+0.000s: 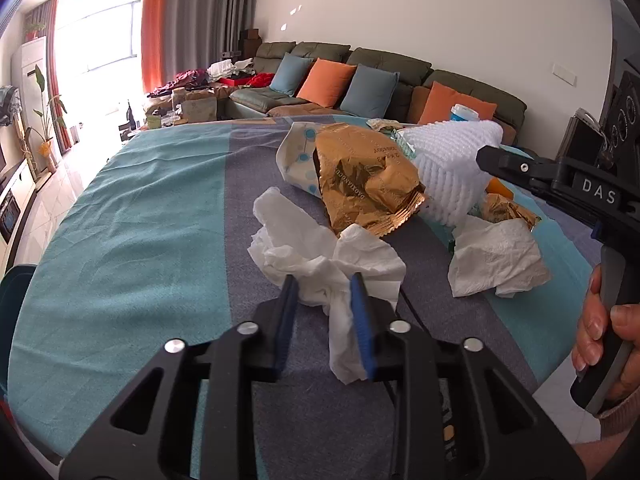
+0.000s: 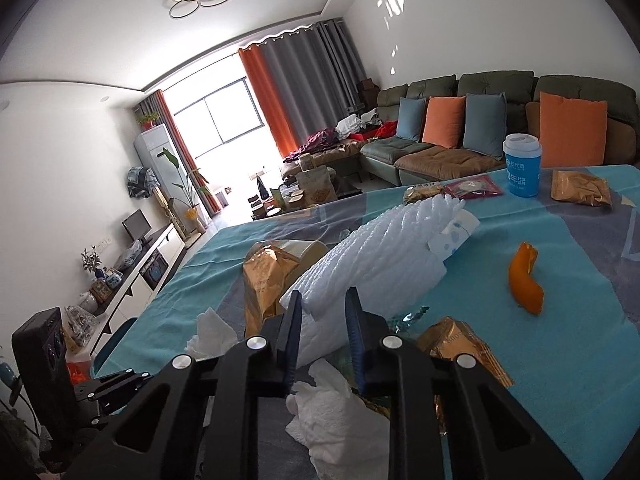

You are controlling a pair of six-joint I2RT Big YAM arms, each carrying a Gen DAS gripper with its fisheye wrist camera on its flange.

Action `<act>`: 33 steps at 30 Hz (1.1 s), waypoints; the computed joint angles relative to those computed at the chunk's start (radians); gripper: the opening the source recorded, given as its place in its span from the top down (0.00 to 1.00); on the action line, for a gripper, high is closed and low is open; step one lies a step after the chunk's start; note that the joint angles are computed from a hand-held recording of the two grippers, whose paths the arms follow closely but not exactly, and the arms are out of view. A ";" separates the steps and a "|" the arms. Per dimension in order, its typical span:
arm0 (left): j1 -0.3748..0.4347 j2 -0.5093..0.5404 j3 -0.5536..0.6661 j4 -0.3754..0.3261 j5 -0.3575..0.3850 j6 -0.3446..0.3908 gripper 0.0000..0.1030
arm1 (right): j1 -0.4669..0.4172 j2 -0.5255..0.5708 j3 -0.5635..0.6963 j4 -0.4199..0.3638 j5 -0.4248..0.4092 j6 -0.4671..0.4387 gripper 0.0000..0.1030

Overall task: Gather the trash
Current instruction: 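Grasp the white tissue with the left tool while the right tool grasps the white foam net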

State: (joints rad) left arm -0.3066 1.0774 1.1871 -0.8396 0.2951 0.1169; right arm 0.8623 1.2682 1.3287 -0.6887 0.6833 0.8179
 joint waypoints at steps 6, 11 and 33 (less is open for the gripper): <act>0.026 -0.001 0.007 0.010 0.042 -0.001 0.97 | 0.007 -0.022 -0.005 0.052 0.019 -0.060 0.88; 0.048 -0.015 0.012 0.016 0.072 0.006 0.99 | 0.022 -0.028 0.008 0.082 0.040 -0.117 0.89; 0.079 -0.002 0.012 -0.051 0.164 0.032 0.94 | 0.036 0.040 0.067 0.147 -0.053 -0.231 0.89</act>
State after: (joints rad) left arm -0.2276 1.0751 1.1993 -0.8901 0.4587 0.1494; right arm 0.8982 1.3079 1.3961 -0.5419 0.6305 0.5871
